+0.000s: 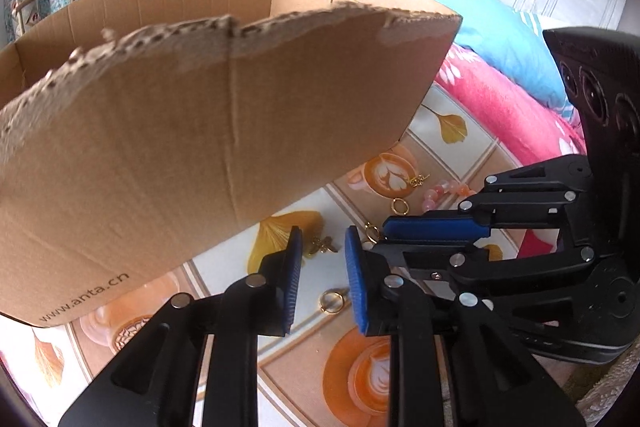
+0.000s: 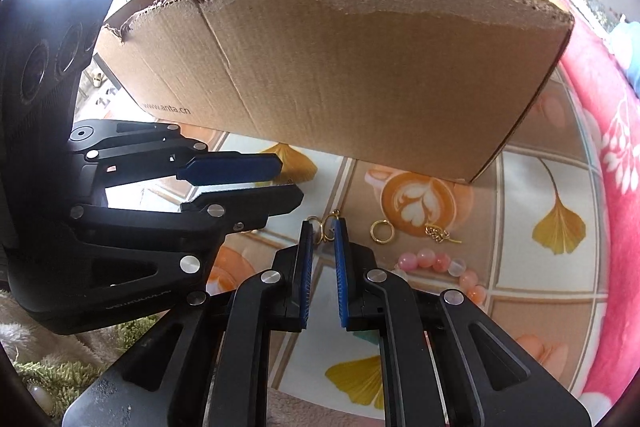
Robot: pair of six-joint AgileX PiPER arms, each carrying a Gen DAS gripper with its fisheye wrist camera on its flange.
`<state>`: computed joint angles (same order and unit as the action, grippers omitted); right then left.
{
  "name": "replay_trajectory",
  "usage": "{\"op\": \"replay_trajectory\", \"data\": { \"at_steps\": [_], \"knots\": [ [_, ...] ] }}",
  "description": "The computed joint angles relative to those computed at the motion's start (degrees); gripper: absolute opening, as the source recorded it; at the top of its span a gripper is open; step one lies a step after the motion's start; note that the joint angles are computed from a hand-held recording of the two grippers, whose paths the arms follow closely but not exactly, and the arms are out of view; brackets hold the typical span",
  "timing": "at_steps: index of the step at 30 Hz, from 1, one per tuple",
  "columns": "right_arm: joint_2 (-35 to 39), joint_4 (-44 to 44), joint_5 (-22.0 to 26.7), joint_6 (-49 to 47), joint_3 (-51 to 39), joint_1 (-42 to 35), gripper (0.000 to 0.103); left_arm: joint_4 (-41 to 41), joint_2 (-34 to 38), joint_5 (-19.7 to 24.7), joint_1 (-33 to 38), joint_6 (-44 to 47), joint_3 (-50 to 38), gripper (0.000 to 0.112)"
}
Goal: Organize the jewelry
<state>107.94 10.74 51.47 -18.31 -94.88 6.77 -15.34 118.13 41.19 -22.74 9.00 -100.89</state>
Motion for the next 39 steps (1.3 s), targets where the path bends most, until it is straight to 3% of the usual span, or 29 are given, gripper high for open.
{"op": "replay_trajectory", "data": {
  "at_steps": [15, 21, 33, 39],
  "knots": [
    [-1.9, 11.4, 1.0, -9.9, 2.9, -9.3, 0.009, 15.3, 1.0, 0.2, -4.4, -8.0, -1.8, 0.018],
    [-3.3, 12.8, 1.7, -11.8, 3.5, -11.4, 0.009, 16.1, 0.0, -1.4, -4.0, -8.7, 0.3, 0.012],
    [-2.9, 9.3, 2.5, -11.5, 2.6, -10.2, 0.025, 19.2, -6.2, -4.5, -0.6, -15.8, 9.9, 0.013],
    [-3.0, 4.6, 0.8, -11.2, 2.9, -8.1, 0.027, 19.1, -7.1, -5.9, -0.2, -16.7, 11.7, 0.013]
  ]
}}
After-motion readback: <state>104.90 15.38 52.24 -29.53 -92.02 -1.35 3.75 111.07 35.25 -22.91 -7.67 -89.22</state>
